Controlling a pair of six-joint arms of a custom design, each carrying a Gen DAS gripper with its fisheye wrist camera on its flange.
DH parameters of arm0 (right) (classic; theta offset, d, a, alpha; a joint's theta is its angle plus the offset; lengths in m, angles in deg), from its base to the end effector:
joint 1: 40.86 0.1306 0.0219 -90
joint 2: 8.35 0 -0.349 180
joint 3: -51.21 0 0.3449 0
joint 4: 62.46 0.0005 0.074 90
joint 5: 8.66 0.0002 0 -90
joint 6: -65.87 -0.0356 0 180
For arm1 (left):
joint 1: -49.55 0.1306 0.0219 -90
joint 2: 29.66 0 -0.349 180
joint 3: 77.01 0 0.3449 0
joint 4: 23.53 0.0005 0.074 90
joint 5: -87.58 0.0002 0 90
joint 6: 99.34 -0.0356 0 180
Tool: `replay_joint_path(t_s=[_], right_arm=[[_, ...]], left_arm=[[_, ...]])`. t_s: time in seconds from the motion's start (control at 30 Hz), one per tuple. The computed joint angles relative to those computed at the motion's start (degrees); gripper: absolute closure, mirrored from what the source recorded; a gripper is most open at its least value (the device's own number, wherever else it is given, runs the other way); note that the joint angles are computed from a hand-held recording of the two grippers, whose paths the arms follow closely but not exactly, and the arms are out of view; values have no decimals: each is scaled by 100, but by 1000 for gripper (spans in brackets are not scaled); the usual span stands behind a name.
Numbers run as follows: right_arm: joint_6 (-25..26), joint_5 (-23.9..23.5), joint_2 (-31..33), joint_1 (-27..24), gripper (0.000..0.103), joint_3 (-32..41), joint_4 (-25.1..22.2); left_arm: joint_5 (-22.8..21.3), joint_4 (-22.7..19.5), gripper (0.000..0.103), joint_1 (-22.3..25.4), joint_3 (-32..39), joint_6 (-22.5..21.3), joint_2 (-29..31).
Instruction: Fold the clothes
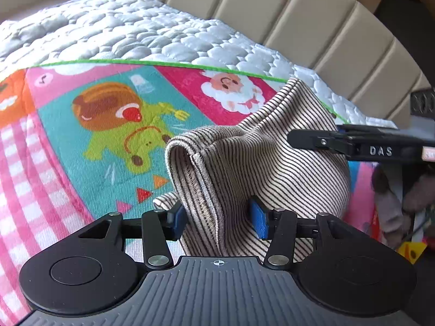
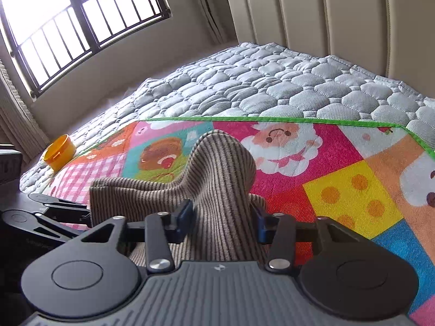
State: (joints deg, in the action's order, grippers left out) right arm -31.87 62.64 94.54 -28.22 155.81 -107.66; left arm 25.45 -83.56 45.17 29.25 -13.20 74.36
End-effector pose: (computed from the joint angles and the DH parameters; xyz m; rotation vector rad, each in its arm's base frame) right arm 0.5075 0.1250 0.4068 -0.2655 2.3311 0.5572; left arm 0.5043 -0.0558 0.3933 0.3604 2.4958 -0.6274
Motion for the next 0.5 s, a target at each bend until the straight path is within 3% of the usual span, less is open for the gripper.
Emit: replay_joint_path(t_s=[0.13,0.33,0.43,0.5], right_arm=[[-25,-194,-272,-47,69,-49,-306],[357,-466,-854,-194,71,-440,-1000],[364,-437,-1054,-227,72,-685,-866],[229,-438,-1098,-244,72,-749,-617]], left_arm=[[-16,-161,62,-69,-54,-34,-172],[131,-843,65,-246,-249,-615,-635],[30,-969,67,-338,-391,-785,-826],[44,-662,68,-337,-495,-704,-967]])
